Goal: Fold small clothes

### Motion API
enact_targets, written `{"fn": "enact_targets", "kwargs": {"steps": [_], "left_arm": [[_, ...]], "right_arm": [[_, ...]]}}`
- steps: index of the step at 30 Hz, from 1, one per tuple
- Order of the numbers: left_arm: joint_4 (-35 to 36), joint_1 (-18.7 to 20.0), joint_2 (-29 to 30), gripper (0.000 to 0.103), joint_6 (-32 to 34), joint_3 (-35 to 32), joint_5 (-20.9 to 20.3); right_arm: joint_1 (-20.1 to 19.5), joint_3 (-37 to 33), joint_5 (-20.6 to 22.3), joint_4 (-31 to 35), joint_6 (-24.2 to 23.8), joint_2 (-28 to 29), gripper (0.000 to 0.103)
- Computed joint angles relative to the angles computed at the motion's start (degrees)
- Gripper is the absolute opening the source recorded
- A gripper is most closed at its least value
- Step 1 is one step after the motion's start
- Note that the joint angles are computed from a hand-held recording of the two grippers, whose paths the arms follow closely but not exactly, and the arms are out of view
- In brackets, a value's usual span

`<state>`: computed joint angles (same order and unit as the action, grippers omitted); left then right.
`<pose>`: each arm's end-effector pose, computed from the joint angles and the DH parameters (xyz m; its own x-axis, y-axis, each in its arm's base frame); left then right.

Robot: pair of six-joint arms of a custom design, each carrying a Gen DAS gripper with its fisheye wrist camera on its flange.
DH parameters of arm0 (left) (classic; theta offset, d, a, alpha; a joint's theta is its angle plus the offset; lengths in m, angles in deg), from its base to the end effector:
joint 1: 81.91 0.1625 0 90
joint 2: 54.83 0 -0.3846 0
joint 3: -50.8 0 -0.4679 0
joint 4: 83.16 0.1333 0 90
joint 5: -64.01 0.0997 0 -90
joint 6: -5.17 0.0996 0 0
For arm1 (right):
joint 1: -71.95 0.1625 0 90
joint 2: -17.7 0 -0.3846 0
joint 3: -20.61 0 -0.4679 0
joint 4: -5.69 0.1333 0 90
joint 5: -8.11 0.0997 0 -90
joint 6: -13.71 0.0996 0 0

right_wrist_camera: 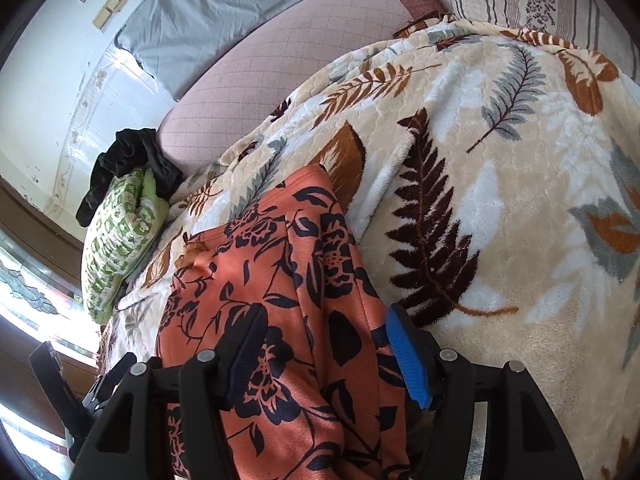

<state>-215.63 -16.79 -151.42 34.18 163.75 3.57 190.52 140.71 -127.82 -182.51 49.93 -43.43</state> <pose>-0.0585 -0.5598 0.3788 -0.5868 0.5428 -0.6008 0.7574 0.6305 -0.1700 0.3163 -0.4517 0.1078 -0.8870 0.4556 0.0753 0.1905 0.5096 -0.8391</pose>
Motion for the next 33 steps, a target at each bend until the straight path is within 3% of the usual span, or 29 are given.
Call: {"fn": "enact_targets", "kwargs": {"steps": [23, 30, 33], "left_arm": [[4.1, 1.2, 2.6, 0.103, -1.6, -3.5, -3.7], [16.1, 3.6, 5.1, 0.103, -5.6, -9.4, -13.5], [19.0, 4.3, 5.9, 0.103, -7.3, -10.7, -15.6]], "right_arm": [[-6.2, 2.1, 13.9, -1.2, 1.7, -2.1, 0.074], [-7.2, 2.7, 18.2, -1.3, 1.3, -2.6, 0.076], [-7.2, 2.6, 18.7, -0.9, 0.8, -2.6, 0.076]]}}
